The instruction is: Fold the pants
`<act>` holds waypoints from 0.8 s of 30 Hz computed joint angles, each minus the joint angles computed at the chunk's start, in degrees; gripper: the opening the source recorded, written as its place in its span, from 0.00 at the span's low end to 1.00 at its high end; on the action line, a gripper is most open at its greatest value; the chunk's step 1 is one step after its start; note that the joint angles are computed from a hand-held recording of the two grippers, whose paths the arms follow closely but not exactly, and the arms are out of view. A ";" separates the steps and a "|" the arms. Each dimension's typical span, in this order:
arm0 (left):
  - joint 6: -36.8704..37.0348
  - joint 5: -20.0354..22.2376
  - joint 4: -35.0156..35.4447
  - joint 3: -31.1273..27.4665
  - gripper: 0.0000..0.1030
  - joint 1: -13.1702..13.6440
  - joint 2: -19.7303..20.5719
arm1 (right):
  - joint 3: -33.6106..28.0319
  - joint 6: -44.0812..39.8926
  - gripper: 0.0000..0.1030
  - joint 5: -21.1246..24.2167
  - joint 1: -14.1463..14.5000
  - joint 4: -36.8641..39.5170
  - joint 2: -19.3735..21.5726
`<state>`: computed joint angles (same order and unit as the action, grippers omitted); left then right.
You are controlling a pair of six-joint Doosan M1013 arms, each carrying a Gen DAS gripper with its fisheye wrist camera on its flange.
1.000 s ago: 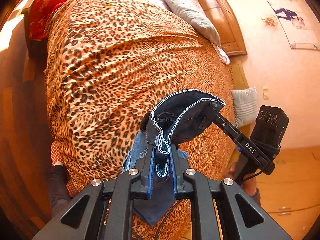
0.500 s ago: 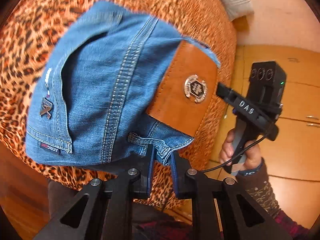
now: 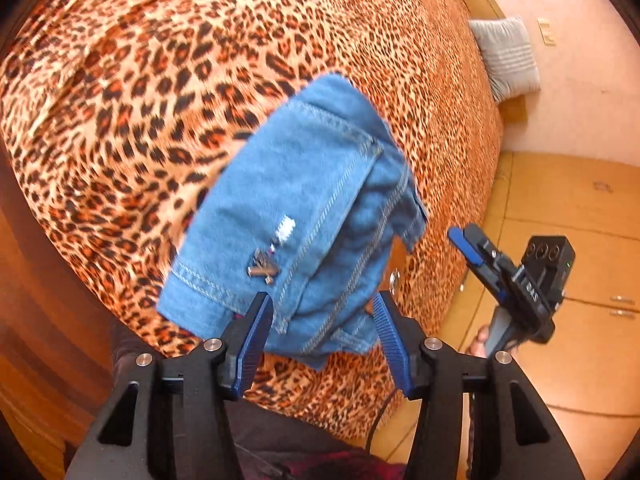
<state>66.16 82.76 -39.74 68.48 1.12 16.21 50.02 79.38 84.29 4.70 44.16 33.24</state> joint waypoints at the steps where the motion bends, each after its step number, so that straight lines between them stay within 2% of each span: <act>1: -0.43 -0.10 2.26 -1.28 0.50 -0.16 0.44 | -1.68 0.74 0.52 0.74 1.22 -1.52 0.74; 4: -0.71 0.26 6.15 -4.69 0.54 -1.08 1.41 | -3.04 1.28 0.52 1.08 3.41 -7.36 1.07; 6: -0.12 0.68 8.80 -7.49 0.63 -1.90 2.70 | -2.11 2.32 0.54 0.23 3.98 -9.47 0.69; 8: 0.80 1.43 10.72 -10.76 0.69 -2.98 4.87 | -0.43 5.01 0.57 -1.15 3.87 -10.12 -0.01; 13: 2.61 9.15 11.01 -21.22 0.69 -4.67 13.75 | 4.84 13.73 0.62 -6.26 2.80 -11.44 -2.42; 17: 6.45 14.64 12.21 -26.65 0.67 -5.83 18.38 | 7.97 21.41 0.66 -9.46 2.68 -10.37 -3.24; 19: 9.21 15.60 13.50 -28.76 0.65 -6.43 19.74 | 10.43 24.31 0.65 -12.33 2.71 -8.16 -4.00; 20: 11.26 16.07 14.49 -30.38 0.51 -6.78 20.82 | 11.67 24.49 0.55 -14.17 2.79 -6.83 -4.45; 21: 12.81 17.04 16.18 -31.83 0.49 -7.41 21.46 | 12.60 24.70 0.28 -16.10 3.09 -6.83 -4.98; 22: 14.53 17.21 18.44 -32.73 0.48 -8.13 21.74 | 12.79 26.21 0.24 -17.02 3.61 -8.61 -5.39; 24: 19.76 16.00 23.36 -33.27 0.44 -9.73 21.75 | 14.66 28.89 0.20 -21.10 4.37 -10.95 -7.08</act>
<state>85.92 98.76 -16.38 35.20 -8.61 37.96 64.69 108.27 63.19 9.07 33.20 26.16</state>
